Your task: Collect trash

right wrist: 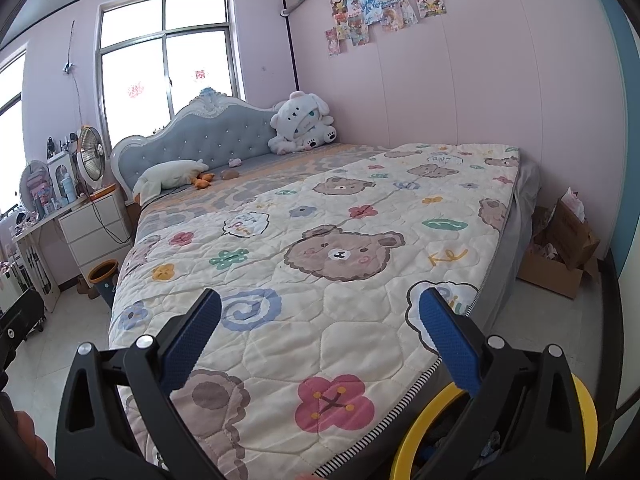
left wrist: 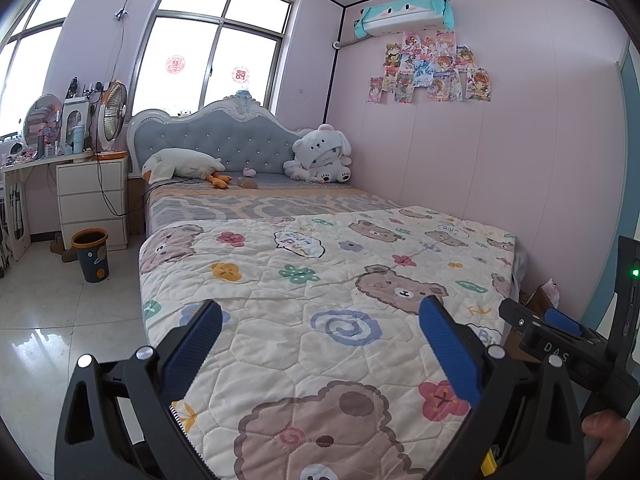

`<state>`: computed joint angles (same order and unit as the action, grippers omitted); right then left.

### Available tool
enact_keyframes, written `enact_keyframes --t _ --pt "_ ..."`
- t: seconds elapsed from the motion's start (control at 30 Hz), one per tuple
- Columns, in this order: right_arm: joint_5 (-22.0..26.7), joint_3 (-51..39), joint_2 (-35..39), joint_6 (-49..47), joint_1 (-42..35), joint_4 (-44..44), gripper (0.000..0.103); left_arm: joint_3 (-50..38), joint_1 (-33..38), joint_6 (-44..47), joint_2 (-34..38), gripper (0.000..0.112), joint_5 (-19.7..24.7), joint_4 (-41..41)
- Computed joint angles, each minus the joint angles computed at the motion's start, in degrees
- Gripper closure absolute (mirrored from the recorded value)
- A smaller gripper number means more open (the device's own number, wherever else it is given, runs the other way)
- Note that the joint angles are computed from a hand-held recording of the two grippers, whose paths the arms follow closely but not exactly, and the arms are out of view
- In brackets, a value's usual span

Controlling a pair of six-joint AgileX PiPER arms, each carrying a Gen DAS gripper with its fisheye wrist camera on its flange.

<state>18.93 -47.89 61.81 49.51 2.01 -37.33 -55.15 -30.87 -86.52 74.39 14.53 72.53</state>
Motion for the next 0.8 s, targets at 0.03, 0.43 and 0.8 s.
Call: enact_keyframes --t 0.03,0.43,0.8 --pt "0.1 0.2 0.0 0.8 0.3 -0.6 0.008 0.2 0.1 -0.2 0.0 0.017 -0.1 0.3" --pt "0.2 0.2 0.1 1.2 0.2 -0.7 0.008 1.1 0.0 -4.5 0.8 0.017 -0.6 4.4" --pt "0.0 0.3 0.2 0.6 0.0 -0.1 0.008 0.4 1.2 1.5 1.6 0.017 -2.3 -2.2"
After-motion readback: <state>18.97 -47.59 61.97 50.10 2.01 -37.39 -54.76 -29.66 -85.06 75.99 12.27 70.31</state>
